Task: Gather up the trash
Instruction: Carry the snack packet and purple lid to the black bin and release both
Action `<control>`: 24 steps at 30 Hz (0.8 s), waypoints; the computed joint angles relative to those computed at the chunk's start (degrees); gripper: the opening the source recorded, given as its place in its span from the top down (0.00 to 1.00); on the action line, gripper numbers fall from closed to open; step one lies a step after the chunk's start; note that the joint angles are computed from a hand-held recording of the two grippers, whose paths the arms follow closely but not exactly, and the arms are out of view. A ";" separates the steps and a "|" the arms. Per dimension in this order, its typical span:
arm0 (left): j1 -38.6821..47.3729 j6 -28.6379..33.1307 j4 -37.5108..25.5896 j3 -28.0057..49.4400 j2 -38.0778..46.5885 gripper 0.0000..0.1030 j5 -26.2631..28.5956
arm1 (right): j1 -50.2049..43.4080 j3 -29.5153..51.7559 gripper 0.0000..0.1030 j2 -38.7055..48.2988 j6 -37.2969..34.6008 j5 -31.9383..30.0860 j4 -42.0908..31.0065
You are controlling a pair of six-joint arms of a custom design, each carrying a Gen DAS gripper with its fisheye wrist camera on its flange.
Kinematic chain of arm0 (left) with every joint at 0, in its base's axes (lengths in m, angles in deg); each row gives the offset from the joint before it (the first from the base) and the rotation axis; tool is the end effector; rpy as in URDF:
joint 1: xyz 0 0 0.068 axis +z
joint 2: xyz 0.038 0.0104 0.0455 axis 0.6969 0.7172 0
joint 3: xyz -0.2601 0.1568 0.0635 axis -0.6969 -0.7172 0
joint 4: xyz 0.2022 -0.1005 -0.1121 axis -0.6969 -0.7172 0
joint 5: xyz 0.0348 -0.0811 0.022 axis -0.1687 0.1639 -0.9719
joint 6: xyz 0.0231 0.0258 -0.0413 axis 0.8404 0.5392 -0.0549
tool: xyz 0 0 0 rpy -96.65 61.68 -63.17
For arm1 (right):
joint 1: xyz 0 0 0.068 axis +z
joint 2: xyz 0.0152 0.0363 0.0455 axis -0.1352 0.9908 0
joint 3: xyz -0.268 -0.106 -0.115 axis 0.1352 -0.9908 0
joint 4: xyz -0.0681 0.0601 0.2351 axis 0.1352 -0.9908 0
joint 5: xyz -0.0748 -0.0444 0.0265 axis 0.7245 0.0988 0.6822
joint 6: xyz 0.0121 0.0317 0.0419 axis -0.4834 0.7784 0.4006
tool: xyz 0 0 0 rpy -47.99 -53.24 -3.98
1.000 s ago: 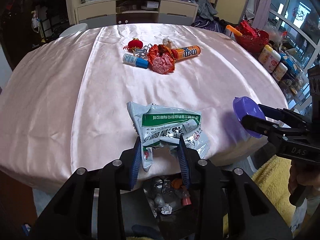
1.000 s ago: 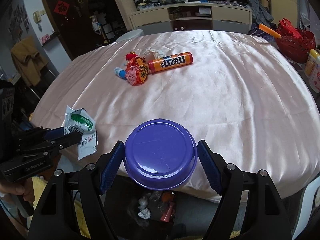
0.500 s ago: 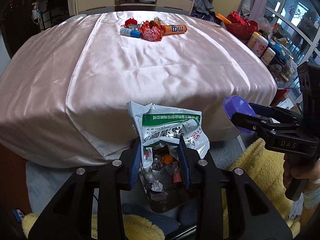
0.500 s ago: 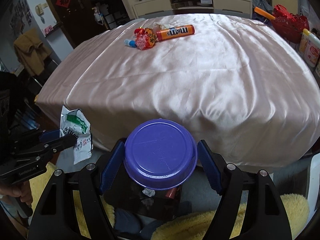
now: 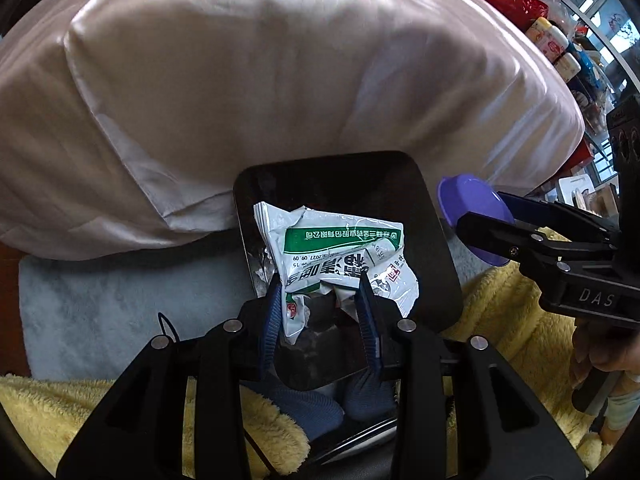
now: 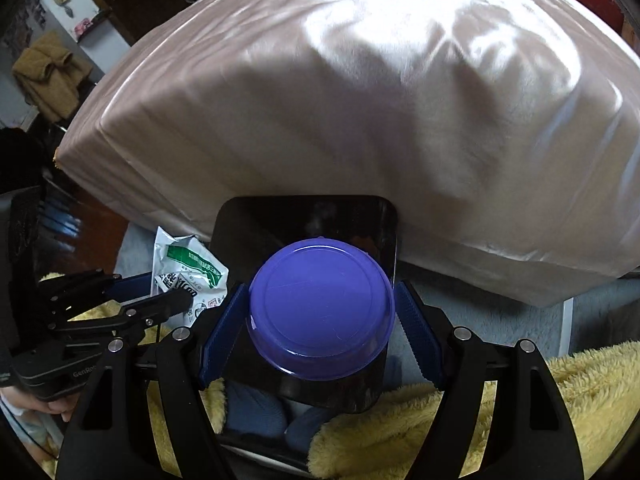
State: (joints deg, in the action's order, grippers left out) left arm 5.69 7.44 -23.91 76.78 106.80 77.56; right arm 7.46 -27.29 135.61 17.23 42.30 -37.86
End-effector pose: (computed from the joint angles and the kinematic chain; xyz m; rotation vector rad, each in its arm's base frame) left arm 0.2645 -0.2111 0.0724 0.1163 2.8126 -0.3513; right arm 0.2934 0.0891 0.0838 -0.3308 2.7503 0.4396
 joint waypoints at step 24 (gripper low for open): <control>0.61 1.89 -3.70 2.20 1.44 0.17 -1.77 | -3.90 2.72 0.12 1.43 2.69 -2.99 -2.22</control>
